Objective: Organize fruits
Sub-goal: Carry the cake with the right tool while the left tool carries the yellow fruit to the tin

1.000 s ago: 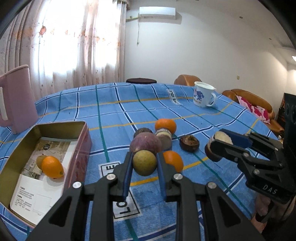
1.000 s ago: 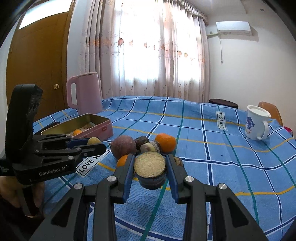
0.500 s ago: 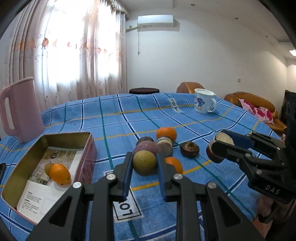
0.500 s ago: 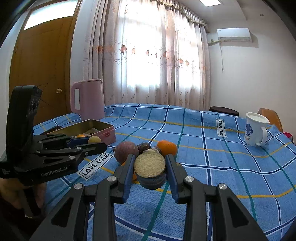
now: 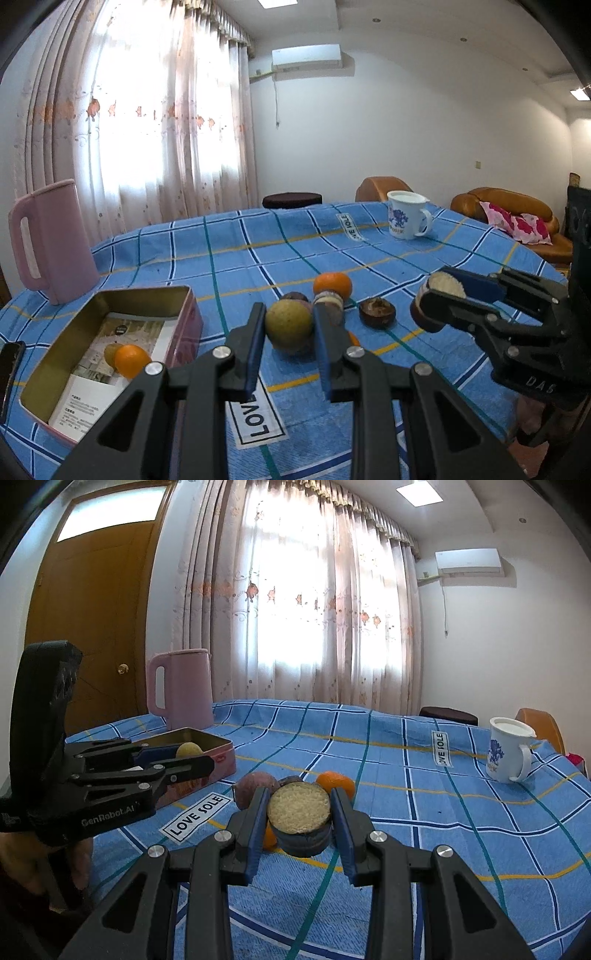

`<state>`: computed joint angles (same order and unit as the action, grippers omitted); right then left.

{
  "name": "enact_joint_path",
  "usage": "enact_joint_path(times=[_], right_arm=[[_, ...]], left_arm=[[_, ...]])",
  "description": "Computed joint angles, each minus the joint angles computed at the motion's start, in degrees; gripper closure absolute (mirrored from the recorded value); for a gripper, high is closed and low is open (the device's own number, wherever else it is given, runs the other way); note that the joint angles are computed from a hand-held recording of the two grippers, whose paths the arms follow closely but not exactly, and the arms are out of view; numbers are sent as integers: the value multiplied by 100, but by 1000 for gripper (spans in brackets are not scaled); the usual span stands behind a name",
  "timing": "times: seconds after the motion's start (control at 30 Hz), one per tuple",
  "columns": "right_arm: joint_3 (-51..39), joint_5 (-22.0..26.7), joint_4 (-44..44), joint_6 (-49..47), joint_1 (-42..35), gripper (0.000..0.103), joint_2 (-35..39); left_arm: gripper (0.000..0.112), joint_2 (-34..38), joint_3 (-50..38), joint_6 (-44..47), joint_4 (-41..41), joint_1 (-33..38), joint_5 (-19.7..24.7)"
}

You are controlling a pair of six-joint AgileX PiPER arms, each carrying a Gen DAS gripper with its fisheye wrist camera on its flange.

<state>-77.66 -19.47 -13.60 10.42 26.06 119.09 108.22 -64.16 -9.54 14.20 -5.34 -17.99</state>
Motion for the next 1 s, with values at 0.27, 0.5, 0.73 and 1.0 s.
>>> enact_joint_path(times=[0.27, 0.5, 0.73, 1.0], right_arm=[[152, -259, -138, 143, -49, 67, -50], [131, -262, -466, 581, -120, 67, -74], [-167, 98, -631, 707, -28, 67, -77], [-1021, 793, -1808, 1644, 238, 67, 149]], left_arm=[[86, -218, 253, 670, -611, -62, -326], [86, -327, 322, 766, -711, 5, -372], [86, -359, 251, 494, -512, 186, -259], [86, -483, 240, 33, -173, 525, -144]])
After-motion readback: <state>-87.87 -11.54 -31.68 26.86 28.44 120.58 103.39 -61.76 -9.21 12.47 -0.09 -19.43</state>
